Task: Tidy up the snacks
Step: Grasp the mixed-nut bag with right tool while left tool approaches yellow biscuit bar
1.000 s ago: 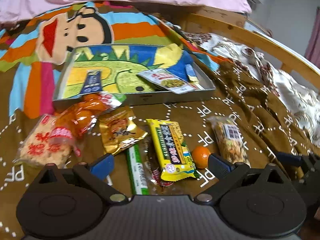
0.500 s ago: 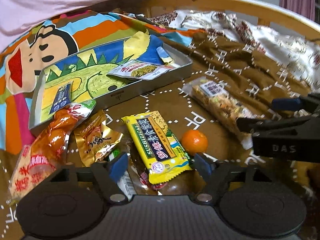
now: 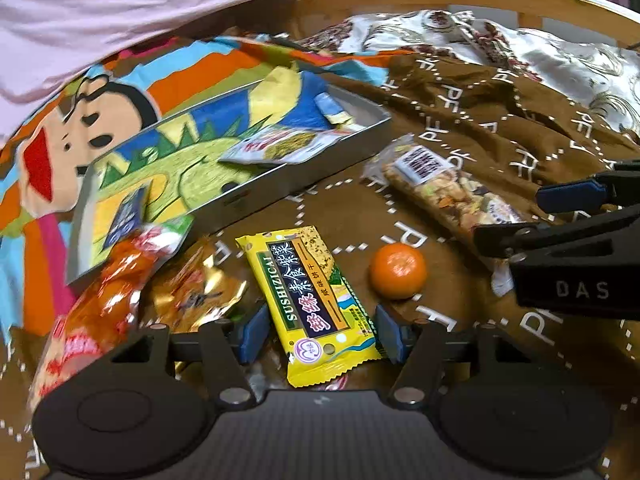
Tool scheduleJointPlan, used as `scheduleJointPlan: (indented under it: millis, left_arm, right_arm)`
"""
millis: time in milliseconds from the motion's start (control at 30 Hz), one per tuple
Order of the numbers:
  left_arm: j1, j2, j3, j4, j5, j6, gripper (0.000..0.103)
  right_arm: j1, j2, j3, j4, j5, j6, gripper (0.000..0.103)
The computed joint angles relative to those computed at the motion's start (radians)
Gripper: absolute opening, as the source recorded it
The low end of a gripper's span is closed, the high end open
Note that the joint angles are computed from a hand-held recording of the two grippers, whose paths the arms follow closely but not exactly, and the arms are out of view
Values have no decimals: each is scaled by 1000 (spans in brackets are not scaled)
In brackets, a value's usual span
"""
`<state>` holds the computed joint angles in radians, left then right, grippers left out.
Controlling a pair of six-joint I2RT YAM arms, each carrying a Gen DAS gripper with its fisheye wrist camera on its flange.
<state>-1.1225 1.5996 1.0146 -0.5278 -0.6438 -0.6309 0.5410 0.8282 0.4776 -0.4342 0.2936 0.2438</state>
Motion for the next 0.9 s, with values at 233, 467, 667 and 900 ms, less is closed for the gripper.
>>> scheduleJointPlan:
  millis: [233,467,667,900]
  left_arm:
    - [-27,-57,2,-94,5,-122,62]
    - [-1,-21,-7,-23,5,-78,64]
    - [4,-38,-33,5,-7,-89,54]
    - [-35,-46,-25,-28,-69,-122,52]
  right_arm:
    - [1,14,-17,41,-2,-28,60]
    - [-32,93,-25,117,-47,-39,69]
    - [4,72,-42,144,-41,-79,44]
    - [95,18,-77,171,116,-141,43]
